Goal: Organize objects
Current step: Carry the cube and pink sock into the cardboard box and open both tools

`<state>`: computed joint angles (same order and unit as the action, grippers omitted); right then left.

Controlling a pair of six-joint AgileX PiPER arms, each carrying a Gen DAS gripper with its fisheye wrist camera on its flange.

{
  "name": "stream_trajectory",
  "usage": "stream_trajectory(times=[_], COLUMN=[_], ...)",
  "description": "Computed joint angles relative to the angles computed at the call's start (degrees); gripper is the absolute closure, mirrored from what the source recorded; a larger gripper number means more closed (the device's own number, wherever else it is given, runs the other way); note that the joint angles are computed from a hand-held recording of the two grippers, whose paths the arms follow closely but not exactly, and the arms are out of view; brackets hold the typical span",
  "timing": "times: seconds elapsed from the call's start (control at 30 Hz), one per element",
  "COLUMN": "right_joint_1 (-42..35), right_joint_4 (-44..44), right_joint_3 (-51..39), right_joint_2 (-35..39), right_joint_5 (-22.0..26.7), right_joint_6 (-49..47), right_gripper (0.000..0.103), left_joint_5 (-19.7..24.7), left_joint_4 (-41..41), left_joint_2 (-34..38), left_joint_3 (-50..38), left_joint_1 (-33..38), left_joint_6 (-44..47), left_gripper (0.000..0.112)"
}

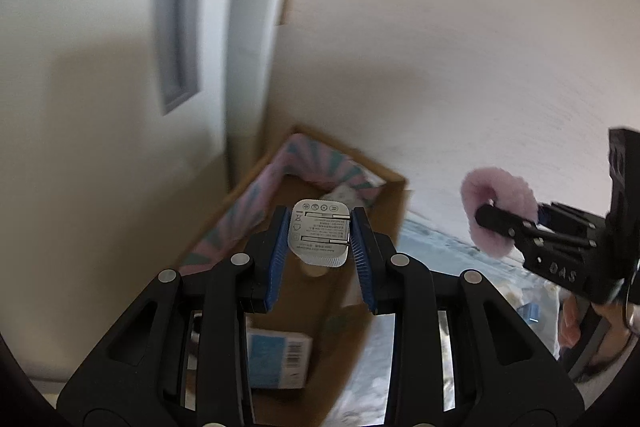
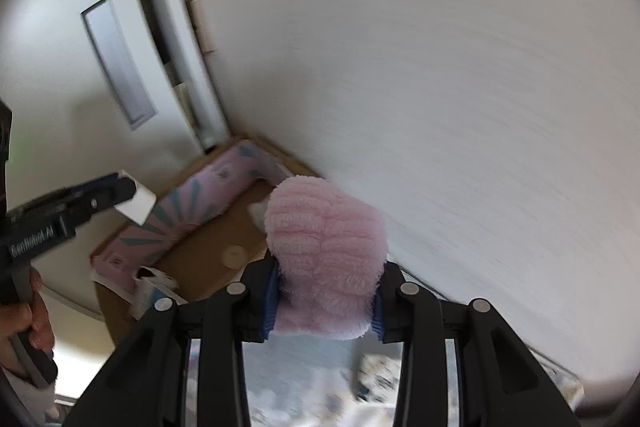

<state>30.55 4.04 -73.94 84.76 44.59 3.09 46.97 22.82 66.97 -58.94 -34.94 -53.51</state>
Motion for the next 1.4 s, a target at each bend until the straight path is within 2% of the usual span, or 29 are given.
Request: stream_trajectory(times=[0.17,0.47,0.77,0.83,1.0,1.03,1.1,1.13,1.17,1.2,1.37,1.4], right_joint_1=[2.54,6.41,7.07,7.3,7.22,7.23,7.13,7.31,7.39,7.47,7.09,7.05], right_joint_4=[3.7,7.59,9.91,9.67,9.29,9.19,9.56,8.54,7.95,7.88,8.22,8.02], right_joint_3=[-7.76,-17.64,-18.08,-21.93,-23.68,-23.38,-21.91,-21.78,-21.37,-20.73,-20.03,-19.94], right_joint_2=[8.04,18.91,21.35,23.6,24.3,24.14,23.36,23.27,22.97,22.54,21.21,21.04], right_joint_5=[1.97,6.01,6.34,8.19,10.04,9.63,7.92,7.39,6.91,6.33,5.82,5.79], right_joint_6=[-3.35,-7.78,-10.71,-9.84,-9.02,-8.9,-8.93,-7.68,-7.0,-6.71,-5.81,-5.64], right_gripper=[0.07,0.07,0.07,0.07,0.069,0.062,0.048,0.023,0.012,0.009,0.009,0.009], left_joint_5=[-0.32,-2.64,-2.57,-2.33,-2.41,-2.06,-0.8,0.24,1.12,1.94,1.68,1.9], left_joint_4=[-1.81,-3.43,-3.78,-4.11,-5.98,-5.59,-5.5,-4.61,-2.26,-1.81,-3.55,-2.39], left_joint_2=[-3.77,-6.03,-6.1,-6.06,-6.4,-6.32,-5.35,-4.87,-4.89,-4.93,-2.78,-2.47], left_joint_3=[4.32,10.36,12.14,12.11,12.26,11.97,10.7,9.79,9.23,8.38,6.3,6.43], left_joint_1=[3.8,6.59,6.97,7.2,8.66,8.47,8.09,7.45,6.2,5.44,6.19,4.36], left_joint_6=[0.73,-0.18,-0.36,0.13,1.91,1.92,3.3,3.01,1.3,1.26,2.99,0.69], left_gripper=[0.084,0.084,0.084,0.084,0.084,0.081,0.053,0.009,0.009,0.009,0.009,0.009])
